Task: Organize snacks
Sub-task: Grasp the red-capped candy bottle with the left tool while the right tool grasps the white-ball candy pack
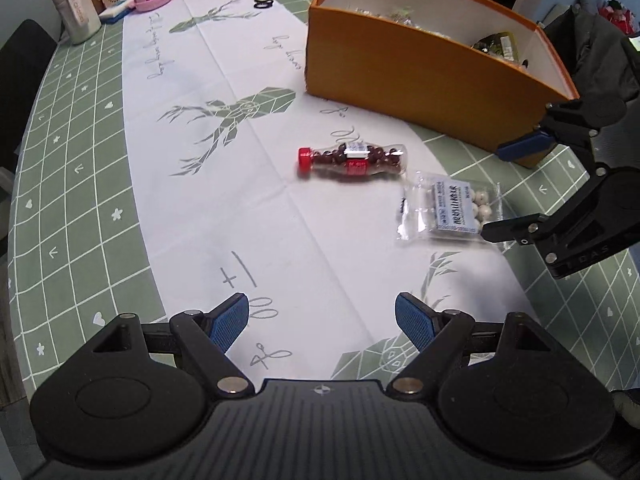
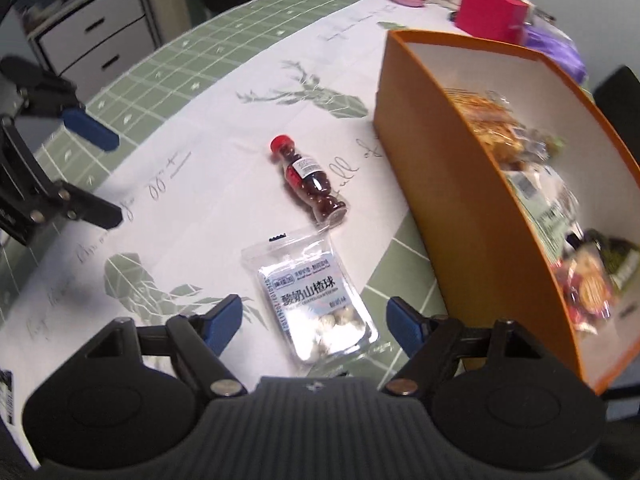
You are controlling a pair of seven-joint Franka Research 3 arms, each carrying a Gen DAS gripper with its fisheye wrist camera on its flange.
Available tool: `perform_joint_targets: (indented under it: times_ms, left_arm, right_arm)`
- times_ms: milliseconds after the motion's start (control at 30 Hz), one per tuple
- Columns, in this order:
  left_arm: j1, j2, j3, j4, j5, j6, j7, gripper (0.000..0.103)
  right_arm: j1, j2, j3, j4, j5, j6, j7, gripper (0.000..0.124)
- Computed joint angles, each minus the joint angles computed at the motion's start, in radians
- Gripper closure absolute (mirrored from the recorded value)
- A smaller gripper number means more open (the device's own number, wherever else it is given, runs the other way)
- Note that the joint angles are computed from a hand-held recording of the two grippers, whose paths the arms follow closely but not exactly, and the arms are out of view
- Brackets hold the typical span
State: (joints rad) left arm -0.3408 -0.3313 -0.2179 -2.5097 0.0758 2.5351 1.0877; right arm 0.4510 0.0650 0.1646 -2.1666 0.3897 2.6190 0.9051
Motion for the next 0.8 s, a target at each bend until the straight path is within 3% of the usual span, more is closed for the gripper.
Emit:
perform_joint_targets:
  times_ms: [300, 433, 667, 800]
  left_arm:
    - [0.020, 0.064, 0.013, 0.046, -0.009, -0.026, 0.041, 0.006]
    - [0.031, 0.108, 0.008, 0.081, 0.007, -0.024, 0.074, 0.006]
    - [0.052, 0.225, 0.004, 0.168, 0.023, 0.009, 0.175, 0.006]
    - [0.063, 0.286, -0.011, 0.208, 0.111, 0.067, 0.244, 0.008]
  right_arm:
    - [0.001, 0.111, 0.004, 0.087, -0.066, -0.042, -0.071, 0.043]
    - [-0.006, 0.120, 0.004, 0.088, -0.060, -0.063, -0.083, 0.057]
    - [-0.027, 0.098, -0.007, 0.051, -0.011, -0.051, -0.067, 0.059]
    - [-0.039, 0.058, -0.019, -0.001, -0.014, -0.039, -0.043, 0.059]
